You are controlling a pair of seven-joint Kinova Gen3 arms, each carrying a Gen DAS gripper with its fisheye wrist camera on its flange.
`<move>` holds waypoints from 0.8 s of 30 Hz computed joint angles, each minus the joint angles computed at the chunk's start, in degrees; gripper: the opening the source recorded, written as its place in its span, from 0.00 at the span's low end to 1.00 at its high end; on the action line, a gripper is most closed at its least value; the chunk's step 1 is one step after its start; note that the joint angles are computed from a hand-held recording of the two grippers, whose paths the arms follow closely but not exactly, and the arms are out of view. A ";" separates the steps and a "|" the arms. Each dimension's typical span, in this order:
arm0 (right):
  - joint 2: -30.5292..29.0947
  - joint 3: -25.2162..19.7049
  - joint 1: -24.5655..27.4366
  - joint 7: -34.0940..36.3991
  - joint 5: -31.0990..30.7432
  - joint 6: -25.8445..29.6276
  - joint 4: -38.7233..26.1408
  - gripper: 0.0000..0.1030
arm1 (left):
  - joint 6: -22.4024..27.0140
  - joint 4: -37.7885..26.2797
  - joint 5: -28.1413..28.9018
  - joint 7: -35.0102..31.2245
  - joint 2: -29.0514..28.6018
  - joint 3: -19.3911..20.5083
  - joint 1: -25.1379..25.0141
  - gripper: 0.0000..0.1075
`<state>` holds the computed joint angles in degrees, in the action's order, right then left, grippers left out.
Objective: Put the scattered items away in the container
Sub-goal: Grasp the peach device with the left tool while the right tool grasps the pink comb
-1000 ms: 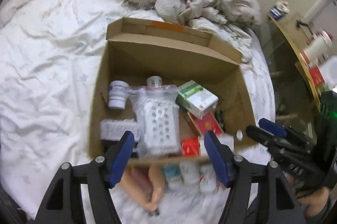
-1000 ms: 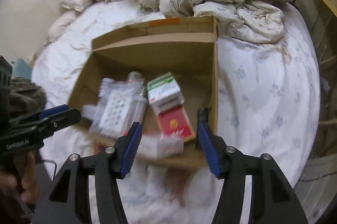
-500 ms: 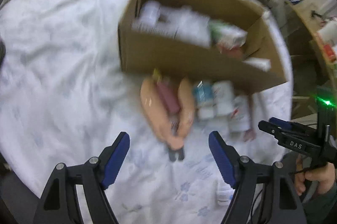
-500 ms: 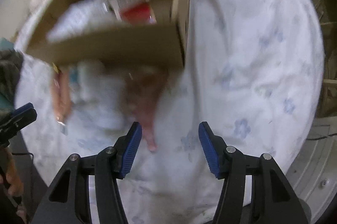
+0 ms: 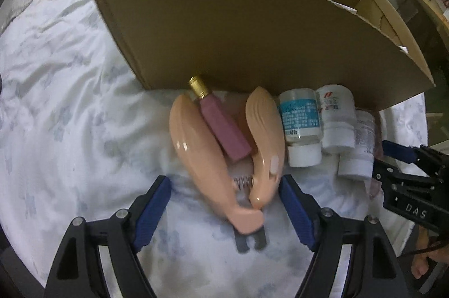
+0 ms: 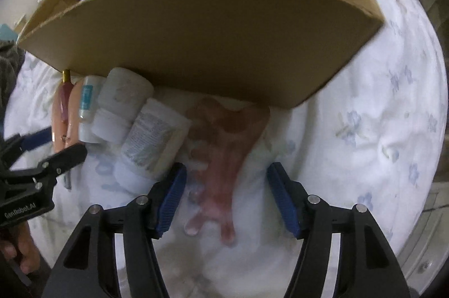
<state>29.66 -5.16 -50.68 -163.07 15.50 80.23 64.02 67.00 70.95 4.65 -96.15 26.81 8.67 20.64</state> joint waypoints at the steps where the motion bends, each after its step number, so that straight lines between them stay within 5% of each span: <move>1: 0.32 0.18 -0.49 0.19 0.68 0.25 -0.21 0.68 | -0.50 0.25 -0.51 -0.07 -0.03 -0.06 0.40 0.75; 6: 0.72 0.37 -1.15 0.07 2.08 0.38 -0.46 0.66 | -4.23 2.73 -4.18 1.77 -1.13 -0.76 3.34 0.73; 8: 0.41 1.10 -1.91 -0.13 2.73 0.47 -0.27 0.43 | -5.41 4.04 -3.93 0.69 -2.11 -0.23 2.73 0.62; 9: -0.59 0.62 -1.34 -0.91 2.67 -0.84 0.85 0.40 | -5.78 4.77 -3.40 -0.30 -2.63 0.10 2.04 0.60; 15: -4.63 -0.16 0.48 -5.23 1.61 -6.19 5.86 0.35 | -4.70 7.12 1.53 -5.01 -5.18 1.05 -2.65 0.36; 16: -5.28 -0.28 0.64 -5.97 1.57 -6.75 6.41 0.35 | -4.06 7.28 2.63 -5.95 -5.45 1.21 -3.48 0.21; 17: -6.09 -0.41 0.84 -6.91 1.49 -7.70 7.25 0.34 | -2.99 7.18 3.49 -6.73 -5.61 1.28 -4.15 0.18; 24: -10.16 -1.87 0.18 -11.78 3.90 -8.24 7.94 0.33 | -1.00 9.15 11.18 -12.94 -9.18 1.35 -9.33 0.17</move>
